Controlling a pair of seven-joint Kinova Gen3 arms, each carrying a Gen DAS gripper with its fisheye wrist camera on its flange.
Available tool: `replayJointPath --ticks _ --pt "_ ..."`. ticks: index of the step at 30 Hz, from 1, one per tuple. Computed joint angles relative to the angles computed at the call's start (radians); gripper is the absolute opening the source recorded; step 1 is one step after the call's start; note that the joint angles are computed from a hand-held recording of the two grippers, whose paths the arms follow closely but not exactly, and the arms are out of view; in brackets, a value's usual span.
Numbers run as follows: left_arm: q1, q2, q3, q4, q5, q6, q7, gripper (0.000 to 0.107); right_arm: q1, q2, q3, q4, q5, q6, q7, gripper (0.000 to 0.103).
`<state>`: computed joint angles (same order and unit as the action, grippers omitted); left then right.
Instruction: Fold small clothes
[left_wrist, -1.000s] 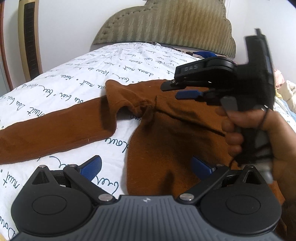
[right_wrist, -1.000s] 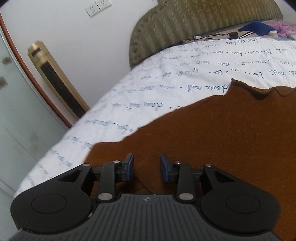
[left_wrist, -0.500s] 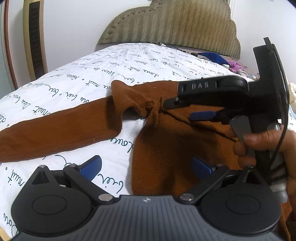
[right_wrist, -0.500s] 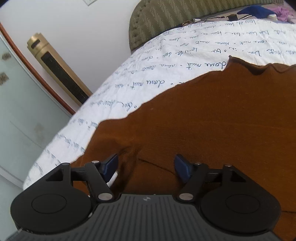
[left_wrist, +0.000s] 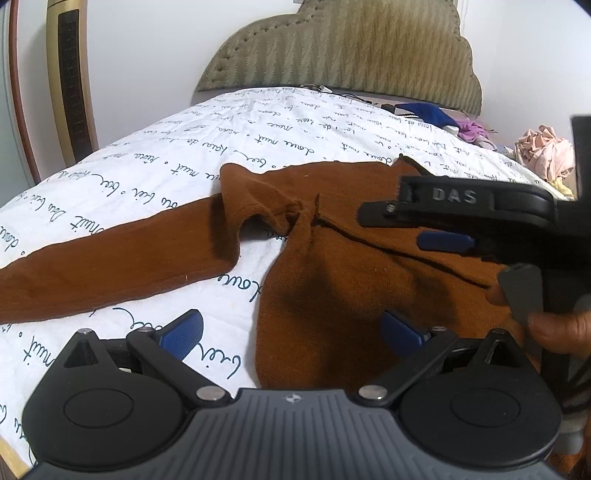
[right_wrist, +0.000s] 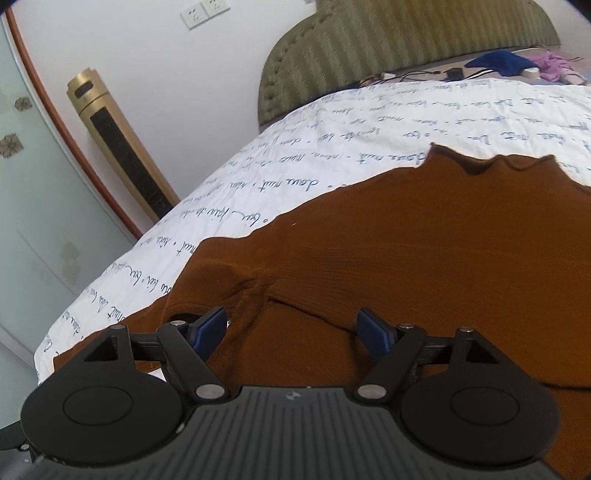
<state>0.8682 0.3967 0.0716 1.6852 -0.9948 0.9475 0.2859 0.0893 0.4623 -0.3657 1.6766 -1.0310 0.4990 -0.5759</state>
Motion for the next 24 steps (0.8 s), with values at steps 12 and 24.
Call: replayJointPath --ticks 12,24 --pt "0.026 -0.014 0.012 -0.006 -0.002 0.112 0.05 0.103 0.01 -0.029 0.015 0.05 -0.067 0.019 0.056 0.082" --pt "-0.007 -0.115 0.051 0.112 0.004 0.127 0.176 0.103 -0.038 -0.065 0.039 0.089 -0.094 0.035 0.101 0.084"
